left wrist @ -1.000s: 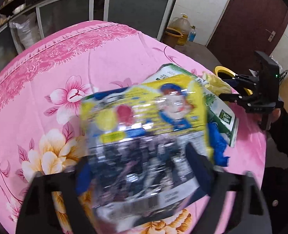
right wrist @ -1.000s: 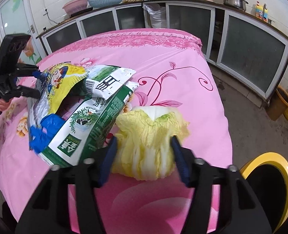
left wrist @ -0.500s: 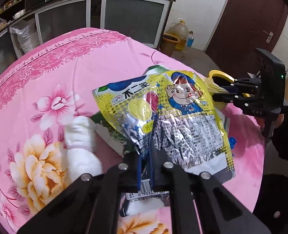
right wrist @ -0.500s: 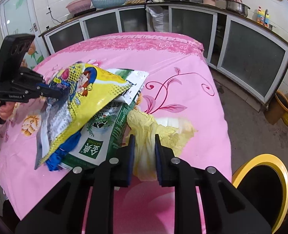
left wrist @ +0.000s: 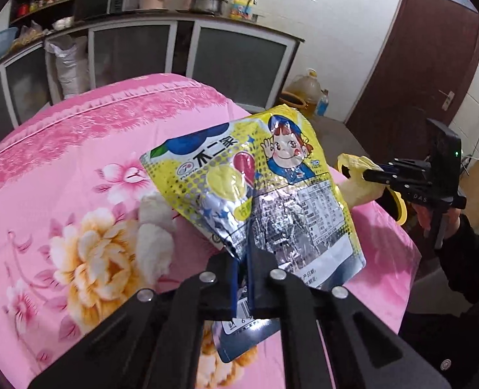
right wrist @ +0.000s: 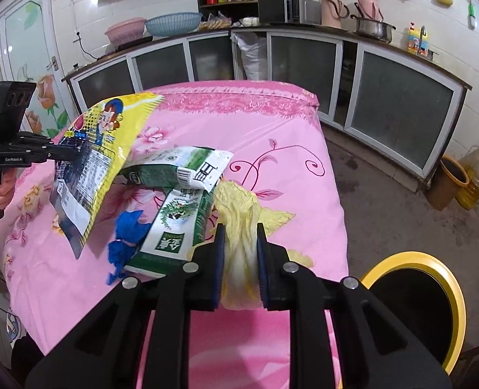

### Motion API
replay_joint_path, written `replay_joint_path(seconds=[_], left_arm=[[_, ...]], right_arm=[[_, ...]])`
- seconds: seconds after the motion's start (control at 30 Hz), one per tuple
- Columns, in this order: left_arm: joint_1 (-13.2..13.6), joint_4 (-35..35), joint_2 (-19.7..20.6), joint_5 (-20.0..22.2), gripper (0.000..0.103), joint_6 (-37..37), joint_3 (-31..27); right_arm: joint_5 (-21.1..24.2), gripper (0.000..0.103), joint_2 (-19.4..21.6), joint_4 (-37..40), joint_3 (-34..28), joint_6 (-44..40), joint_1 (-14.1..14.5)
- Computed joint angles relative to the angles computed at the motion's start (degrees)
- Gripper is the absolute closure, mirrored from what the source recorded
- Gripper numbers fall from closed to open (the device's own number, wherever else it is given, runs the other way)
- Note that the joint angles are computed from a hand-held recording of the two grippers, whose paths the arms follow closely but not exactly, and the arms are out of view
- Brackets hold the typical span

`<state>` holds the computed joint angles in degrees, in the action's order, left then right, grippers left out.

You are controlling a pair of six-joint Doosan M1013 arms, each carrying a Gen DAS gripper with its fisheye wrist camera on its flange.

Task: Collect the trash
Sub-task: 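Carry the snack bag and cabbage leaves over the bin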

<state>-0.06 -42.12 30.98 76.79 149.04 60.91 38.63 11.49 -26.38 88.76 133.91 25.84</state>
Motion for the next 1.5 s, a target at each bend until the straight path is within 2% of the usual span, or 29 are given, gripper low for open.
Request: replay_joint_path(seconds=[0.43,0.73,0.97,1.23,1.5], left_arm=[[2.55,-4.0,-4.67,-2.28,0.1,1.58,3.98],[1.52,-6.55,-7.52,-3.21,0.1,2.56,6.72],[-1.95,-7.35,-8.21,-2.42,0.1,3.36,7.42],[-6.79,-7.71,-7.5,-0.86,0.1,3.74,7.07],[-11.78,-7.55,-6.21,0.23,0.099,3.44,6.33]], right_arm=[[0.17,0.086,-4.31,-6.57,2.88,7.67,2.57],[1.61,0.086,-8.78,-12.94,6.49,15.22,3.15],[4.17,0.086,-12.55,-18.12,9.74,20.95,2.76],[7.87,0.086,-16.43,-21.17,14.28,26.91,1.0],[10.96,0.086,-18.34,-22.17,17.19,30.77,-0.9]])
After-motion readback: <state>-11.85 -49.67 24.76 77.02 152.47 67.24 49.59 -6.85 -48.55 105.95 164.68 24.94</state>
